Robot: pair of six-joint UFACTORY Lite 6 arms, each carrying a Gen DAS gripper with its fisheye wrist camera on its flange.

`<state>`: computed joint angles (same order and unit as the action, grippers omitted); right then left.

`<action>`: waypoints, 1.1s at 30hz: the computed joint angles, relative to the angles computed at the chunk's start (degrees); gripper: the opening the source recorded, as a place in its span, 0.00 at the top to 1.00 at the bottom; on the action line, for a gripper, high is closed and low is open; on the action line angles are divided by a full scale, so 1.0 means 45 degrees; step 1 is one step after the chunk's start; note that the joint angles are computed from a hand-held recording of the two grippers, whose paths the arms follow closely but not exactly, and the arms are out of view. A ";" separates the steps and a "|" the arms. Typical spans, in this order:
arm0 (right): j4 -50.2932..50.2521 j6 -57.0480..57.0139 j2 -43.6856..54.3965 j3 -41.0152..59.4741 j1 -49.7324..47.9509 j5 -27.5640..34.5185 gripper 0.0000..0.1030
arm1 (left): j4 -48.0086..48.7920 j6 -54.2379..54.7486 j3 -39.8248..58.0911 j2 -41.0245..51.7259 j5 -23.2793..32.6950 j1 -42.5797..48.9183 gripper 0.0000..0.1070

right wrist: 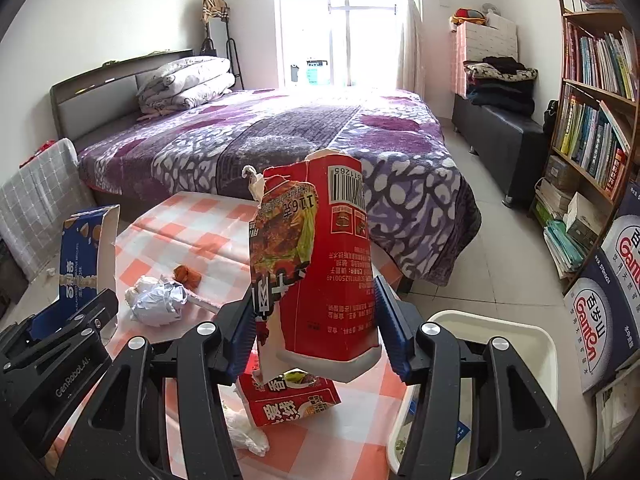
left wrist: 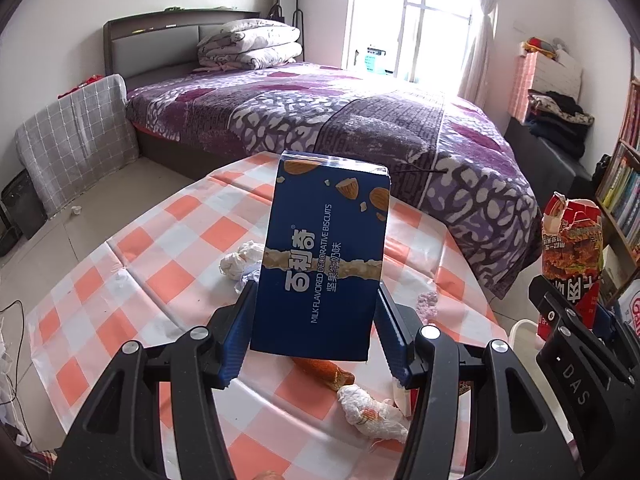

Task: Collect trash
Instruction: 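Carry the biscuit box and red packet to the bin and release both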

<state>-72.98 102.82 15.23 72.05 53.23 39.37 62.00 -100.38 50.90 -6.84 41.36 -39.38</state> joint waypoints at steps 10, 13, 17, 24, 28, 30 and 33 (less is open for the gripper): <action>0.0270 -0.0042 -0.1003 -0.1046 -0.0754 -0.0220 0.50 | -0.0037 0.0014 0.0837 0.1029 0.0088 -0.0605 0.48; 0.0336 -0.0027 -0.1278 -0.1343 -0.1004 -0.0222 0.50 | 0.0002 -0.0029 0.1123 0.1365 0.0154 -0.0851 0.48; 0.0374 0.0091 -0.1739 -0.1866 -0.1369 -0.0313 0.50 | 0.0042 -0.0050 0.1630 0.1909 0.0219 -0.1248 0.48; 0.0486 0.0140 -0.2740 -0.2912 -0.2013 -0.0327 0.50 | -0.0083 0.0158 0.2582 0.2905 0.0119 -0.1783 0.48; 0.0925 -0.0115 -0.3209 -0.3406 -0.2686 -0.0527 0.50 | -0.0219 0.0385 0.3183 0.3592 0.0027 -0.2117 0.48; 0.1215 -0.0264 -0.3460 -0.3646 -0.3058 -0.0689 0.50 | -0.0308 0.0570 0.3456 0.3914 -0.0066 -0.2292 0.48; 0.1756 -0.0558 -0.3828 -0.3996 -0.3656 -0.0975 0.49 | -0.0511 0.0945 0.3890 0.4433 -0.0359 -0.2578 0.48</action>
<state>-65.08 100.31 -2.00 54.07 36.78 34.98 59.70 -96.12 68.41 13.11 39.74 -50.98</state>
